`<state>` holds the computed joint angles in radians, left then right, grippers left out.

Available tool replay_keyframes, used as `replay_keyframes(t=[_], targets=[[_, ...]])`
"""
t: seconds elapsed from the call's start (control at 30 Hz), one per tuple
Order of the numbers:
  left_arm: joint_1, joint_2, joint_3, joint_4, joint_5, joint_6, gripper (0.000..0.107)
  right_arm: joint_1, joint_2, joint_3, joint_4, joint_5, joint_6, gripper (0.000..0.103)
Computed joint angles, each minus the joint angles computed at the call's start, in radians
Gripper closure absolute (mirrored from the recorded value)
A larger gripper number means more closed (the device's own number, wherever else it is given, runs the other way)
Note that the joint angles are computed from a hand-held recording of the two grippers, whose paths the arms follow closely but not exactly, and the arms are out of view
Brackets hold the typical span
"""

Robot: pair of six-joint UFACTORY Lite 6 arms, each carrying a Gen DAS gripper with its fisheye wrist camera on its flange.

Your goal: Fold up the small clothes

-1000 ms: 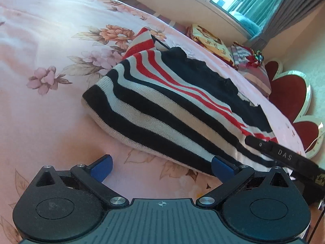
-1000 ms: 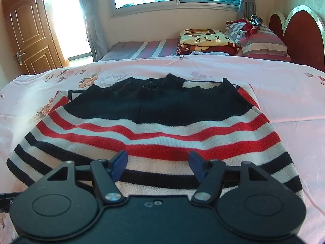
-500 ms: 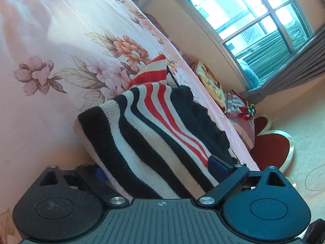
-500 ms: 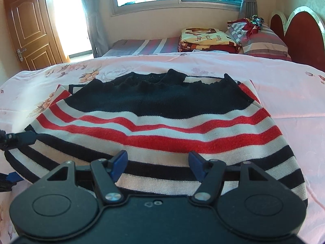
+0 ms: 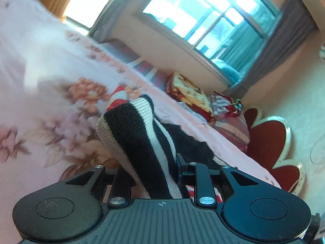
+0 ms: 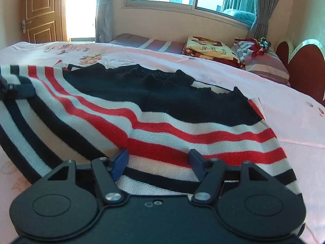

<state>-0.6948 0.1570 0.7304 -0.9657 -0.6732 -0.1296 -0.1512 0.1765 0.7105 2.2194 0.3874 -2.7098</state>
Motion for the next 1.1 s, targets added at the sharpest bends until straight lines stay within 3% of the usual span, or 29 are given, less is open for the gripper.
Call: replay_keyframes(t=[0.1,0.17,0.3,0.4,0.47,0.53,0.57,0.6,0.67,0.7,0.83,0.93,0.97,1.0,1.1], targets=[[-0.002,0.068,0.191,0.030,0.064,0.210,0.086,-0.052,-0.005,0.030,-0.235,0.026,0.240,0.038],[-0.005,0.153,0.346,0.079,0.132,0.269,0.086,-0.139,-0.027,0.042,-0.401,0.106,0.433,0.043],[-0.038,0.421,0.729,0.114,0.332,0.377,0.086,-0.345,-0.036,0.093,-0.549,0.219,0.617,0.041],[-0.078,0.653,1.038,-0.133,0.516,0.669,0.086,-0.488,0.005,0.159,-0.653,0.266,0.709,0.041],[-0.100,0.757,1.145,-0.332,0.552,0.878,0.086,-0.565,0.036,0.190,-0.713,0.293,0.756,0.041],[-0.127,0.742,1.138,-0.524,0.516,1.087,0.085,-0.613,0.061,0.220,-0.788,0.304,0.801,0.040],[-0.137,0.708,1.109,-0.610,0.506,1.187,0.076,-0.638,0.073,0.232,-0.819,0.328,0.816,0.041],[-0.136,0.665,1.071,-0.658,0.526,1.244,0.055,-0.661,0.086,0.245,-0.842,0.356,0.836,0.041],[-0.134,0.558,0.969,-0.669,0.540,1.234,0.024,-0.698,0.096,0.269,-0.891,0.388,0.880,0.041],[-0.143,0.511,0.923,-0.613,0.519,1.167,0.020,-0.720,0.102,0.285,-0.913,0.414,0.901,0.040],[-0.143,0.321,0.681,-0.258,0.427,0.767,0.020,-0.777,0.115,0.360,-0.971,0.528,1.048,0.038],[-0.093,0.260,0.579,-0.256,0.378,0.714,0.020,-0.784,0.119,0.409,-0.966,0.617,1.134,0.022],[-0.068,0.266,0.565,-0.266,0.374,0.710,0.020,-0.768,0.121,0.417,-0.980,0.627,1.159,0.021],[-0.049,0.269,0.553,-0.272,0.373,0.706,0.020,-0.748,0.131,0.426,-0.996,0.631,1.178,0.022],[-0.015,0.305,0.535,-0.274,0.354,0.686,0.020,-0.664,0.186,0.444,-1.016,0.612,1.243,0.038]])
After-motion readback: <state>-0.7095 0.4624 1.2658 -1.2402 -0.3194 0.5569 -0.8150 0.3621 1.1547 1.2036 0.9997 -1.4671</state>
